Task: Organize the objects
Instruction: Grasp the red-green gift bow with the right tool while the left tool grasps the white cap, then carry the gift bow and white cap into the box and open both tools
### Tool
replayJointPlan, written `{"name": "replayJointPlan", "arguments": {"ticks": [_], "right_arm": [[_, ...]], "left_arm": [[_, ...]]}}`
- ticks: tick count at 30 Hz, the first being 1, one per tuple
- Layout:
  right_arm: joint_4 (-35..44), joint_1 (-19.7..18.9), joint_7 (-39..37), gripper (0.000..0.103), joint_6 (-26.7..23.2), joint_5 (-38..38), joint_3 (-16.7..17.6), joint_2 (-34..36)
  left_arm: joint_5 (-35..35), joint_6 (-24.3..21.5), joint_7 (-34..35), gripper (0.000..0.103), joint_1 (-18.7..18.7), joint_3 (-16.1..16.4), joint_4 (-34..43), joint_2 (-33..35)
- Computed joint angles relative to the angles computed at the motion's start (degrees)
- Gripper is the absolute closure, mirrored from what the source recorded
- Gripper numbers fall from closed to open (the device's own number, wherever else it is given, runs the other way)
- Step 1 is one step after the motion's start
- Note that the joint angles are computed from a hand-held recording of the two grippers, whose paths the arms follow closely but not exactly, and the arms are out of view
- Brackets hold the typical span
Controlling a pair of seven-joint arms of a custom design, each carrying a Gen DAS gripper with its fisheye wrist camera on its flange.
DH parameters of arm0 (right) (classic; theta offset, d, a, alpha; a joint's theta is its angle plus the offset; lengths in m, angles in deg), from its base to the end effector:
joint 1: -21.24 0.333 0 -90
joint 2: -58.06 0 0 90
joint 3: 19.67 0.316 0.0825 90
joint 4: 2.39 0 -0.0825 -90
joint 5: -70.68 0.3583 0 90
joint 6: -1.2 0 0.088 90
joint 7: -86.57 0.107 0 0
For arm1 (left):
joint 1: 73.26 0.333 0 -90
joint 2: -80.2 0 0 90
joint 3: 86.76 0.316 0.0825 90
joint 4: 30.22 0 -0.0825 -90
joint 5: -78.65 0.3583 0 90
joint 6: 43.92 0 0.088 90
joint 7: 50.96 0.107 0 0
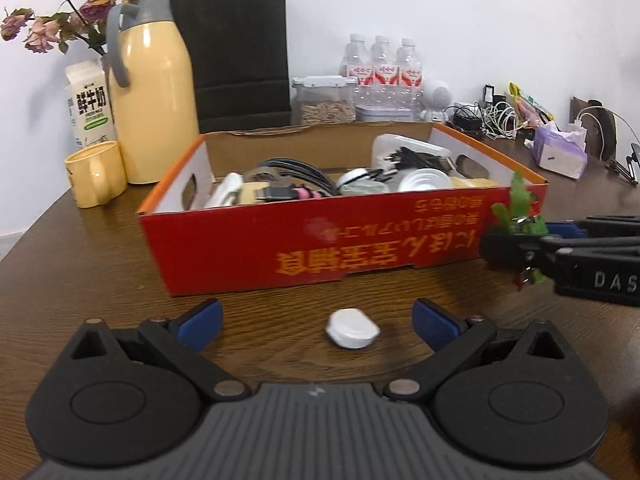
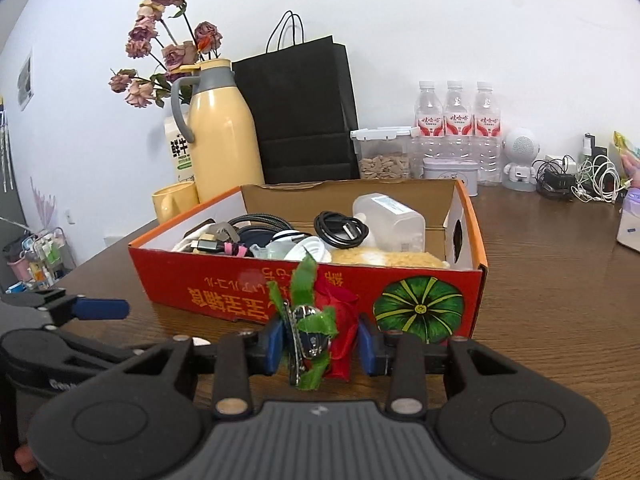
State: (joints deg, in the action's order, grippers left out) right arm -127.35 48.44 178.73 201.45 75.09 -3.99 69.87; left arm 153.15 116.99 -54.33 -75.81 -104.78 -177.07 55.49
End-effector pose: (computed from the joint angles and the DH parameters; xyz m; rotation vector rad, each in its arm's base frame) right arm 0.4415 0.3838 0.4553 -1.8079 0.9747 -0.4215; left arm 0.3666 -0.1934 0.4608 -1.6786 1.5084 -0.7778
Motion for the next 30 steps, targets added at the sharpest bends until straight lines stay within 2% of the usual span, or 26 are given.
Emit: {"name": "replayJointPlan", "arguments": {"ticks": [2, 3, 4, 5, 7, 9, 12, 16, 18, 21, 26, 30], "right_arm": [[-0.07, -0.60, 0.30, 0.067, 0.07, -1.19, 0.59, 0.06], [-0.11, -0.55, 0.19, 0.067, 0.13, -1.45, 0.60, 0.05], [-0.20, -0.75, 0.29, 0.067, 0.25, -1.91, 0.79, 0.04], [-0.28, -1.13, 0.63, 0.067, 0.40, -2.56, 1.12, 0.05], [-0.39, -1.19, 0.89, 0.067, 0.62, -3.06, 1.18, 0.02], [-0.40, -1.17, 1.06, 0.067, 0.66, -3.45, 1.17, 0.04], [-0.40, -0.66, 0.70, 0.067, 0.61, -3.42, 0.77, 0.01], [-0.41, -0.14, -0.01, 0.067, 0.84, -3.01, 0.40, 0.00], [-0.64, 0.01, -0.27, 0.067, 1.21, -2.95, 0.27, -0.11], [-0.88, 2.70, -3.16, 0.067, 1.83, 0.17, -1.60, -0.53], [0.13, 1.93, -2.94, 0.067, 3.29, -1.05, -0.73, -0.82], [4.36, 3.34, -5.57, 0.067, 2.78, -0.13, -1.68, 0.78]], "left_arm": [[-0.98, -0.27, 0.72, 0.005, -0.39, -0.11, 0.60, 0.88], [-1.67, -0.70, 1.28, 0.012, -0.59, -0.17, 1.01, 1.45], [-2.42, -0.99, 1.88, 0.023, -0.83, -0.12, 1.23, 1.84], [-3.40, -0.82, 2.73, 0.030, -1.14, 0.20, 1.35, 2.25], [-5.33, 0.21, 4.36, 0.054, -1.49, 0.91, 1.48, 2.93], [-6.74, 1.50, 5.78, 0.073, -1.50, 1.30, 1.34, 3.35], [-4.05, 3.64, 2.99, 0.073, 0.20, 0.12, 0.99, 2.72], [-0.52, 4.32, -2.23, 0.073, 1.45, -1.07, 0.64, 1.39], [1.50, 3.91, -5.08, 0.073, 1.76, -1.62, 0.50, 0.50], [5.71, 2.63, -9.62, 0.073, 1.88, -2.11, 0.72, -1.14], [11.37, 0.42, -13.48, 0.073, 0.95, -0.46, 2.69, -2.48], [14.55, -1.54, -15.54, 0.073, 0.54, 1.20, 5.71, -1.13]]}}
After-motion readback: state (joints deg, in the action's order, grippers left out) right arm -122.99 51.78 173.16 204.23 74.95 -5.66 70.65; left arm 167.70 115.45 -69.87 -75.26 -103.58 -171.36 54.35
